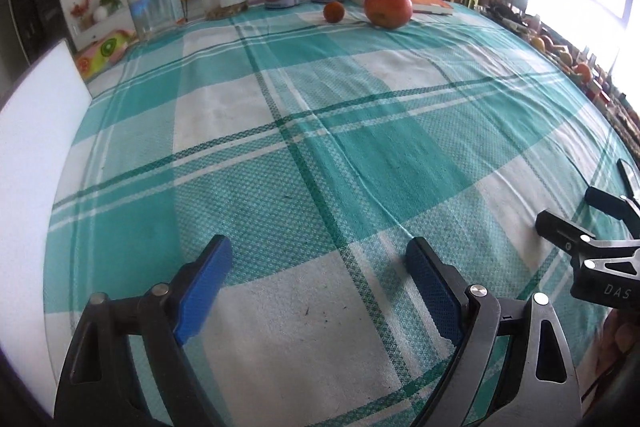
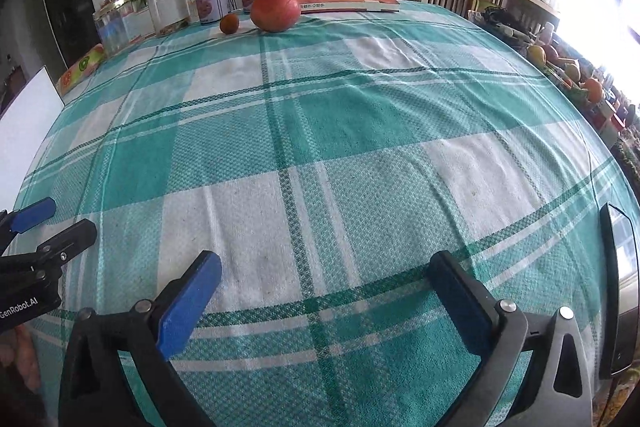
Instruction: Organize fruits
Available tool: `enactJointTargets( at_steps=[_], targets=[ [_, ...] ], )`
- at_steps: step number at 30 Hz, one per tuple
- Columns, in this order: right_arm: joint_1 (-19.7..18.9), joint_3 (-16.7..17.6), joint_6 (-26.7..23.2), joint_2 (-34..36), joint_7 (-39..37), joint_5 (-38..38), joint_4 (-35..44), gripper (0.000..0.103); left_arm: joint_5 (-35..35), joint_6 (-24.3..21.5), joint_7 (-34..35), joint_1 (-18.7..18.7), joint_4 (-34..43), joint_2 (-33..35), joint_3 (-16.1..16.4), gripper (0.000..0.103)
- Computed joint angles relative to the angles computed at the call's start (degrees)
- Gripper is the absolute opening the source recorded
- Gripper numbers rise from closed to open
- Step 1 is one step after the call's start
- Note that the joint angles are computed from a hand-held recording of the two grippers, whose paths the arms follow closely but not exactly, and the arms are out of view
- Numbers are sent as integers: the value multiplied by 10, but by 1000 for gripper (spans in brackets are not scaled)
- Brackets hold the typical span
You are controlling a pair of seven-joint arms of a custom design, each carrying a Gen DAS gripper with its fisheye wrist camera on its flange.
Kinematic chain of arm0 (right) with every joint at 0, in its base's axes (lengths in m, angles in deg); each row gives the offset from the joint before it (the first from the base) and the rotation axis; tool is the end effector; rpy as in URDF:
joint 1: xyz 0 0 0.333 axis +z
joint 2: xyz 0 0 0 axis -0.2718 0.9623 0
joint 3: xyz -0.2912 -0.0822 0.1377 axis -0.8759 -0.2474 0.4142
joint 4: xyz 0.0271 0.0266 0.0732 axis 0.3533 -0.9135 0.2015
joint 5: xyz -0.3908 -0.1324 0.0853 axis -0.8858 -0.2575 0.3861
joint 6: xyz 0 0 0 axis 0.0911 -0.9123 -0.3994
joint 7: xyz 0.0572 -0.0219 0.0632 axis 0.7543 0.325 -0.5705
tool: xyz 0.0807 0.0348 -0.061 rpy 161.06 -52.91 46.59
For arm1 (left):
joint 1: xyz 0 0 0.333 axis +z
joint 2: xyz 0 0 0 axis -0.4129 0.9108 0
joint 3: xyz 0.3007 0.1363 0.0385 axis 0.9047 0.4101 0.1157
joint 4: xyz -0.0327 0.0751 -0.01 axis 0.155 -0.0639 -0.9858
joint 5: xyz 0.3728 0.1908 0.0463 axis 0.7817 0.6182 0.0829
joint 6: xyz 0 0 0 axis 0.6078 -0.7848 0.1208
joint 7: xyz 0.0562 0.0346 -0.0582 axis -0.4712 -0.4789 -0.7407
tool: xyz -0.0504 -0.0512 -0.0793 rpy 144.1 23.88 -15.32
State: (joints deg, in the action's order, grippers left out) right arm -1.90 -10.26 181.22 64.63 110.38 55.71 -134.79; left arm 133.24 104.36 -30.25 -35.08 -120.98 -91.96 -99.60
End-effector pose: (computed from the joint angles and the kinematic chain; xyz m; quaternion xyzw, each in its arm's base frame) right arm 0.5531 0.1431 0.4130 -0.7927 0.5242 -0.1739 0.2581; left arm 0.4662 -0.2568 0.4199 -0.7550 0.5714 -0.1975 0.2540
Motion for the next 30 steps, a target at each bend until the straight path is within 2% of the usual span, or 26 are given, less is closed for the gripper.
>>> enactJointTargets(
  at_steps=[3,6,9,13,15,20,22,25,30],
  targets=[
    [0,0,1,0,7,-10,-1,103,-9,0,18,-2,4,5,3,92],
    [0,0,0,0,4,-6,-1,103,-52,29,89,-2,17,16,20,92],
    [0,0,0,0,3,-5,-1,103,-12,44,89,18,58,41,26,92],
    [0,0,0,0,3,-5,-1,103,15,60,94,29,167,131,56,91],
    [0,0,0,0,3,-5,0,103,12,41,123,22,242,189,74,91],
    [1,1,-1,1,-4,1,0,103,-23,40,211,10,387,306,110,89],
    [1,1,-2,1,-7,3,1,103,-29,32,242,1,429,338,125,82],
    [1,1,-3,1,-13,7,1,103,-86,35,299,9,467,373,124,70],
    [1,1,-5,2,-20,12,4,103,-149,35,353,3,507,408,136,68]
  ],
)
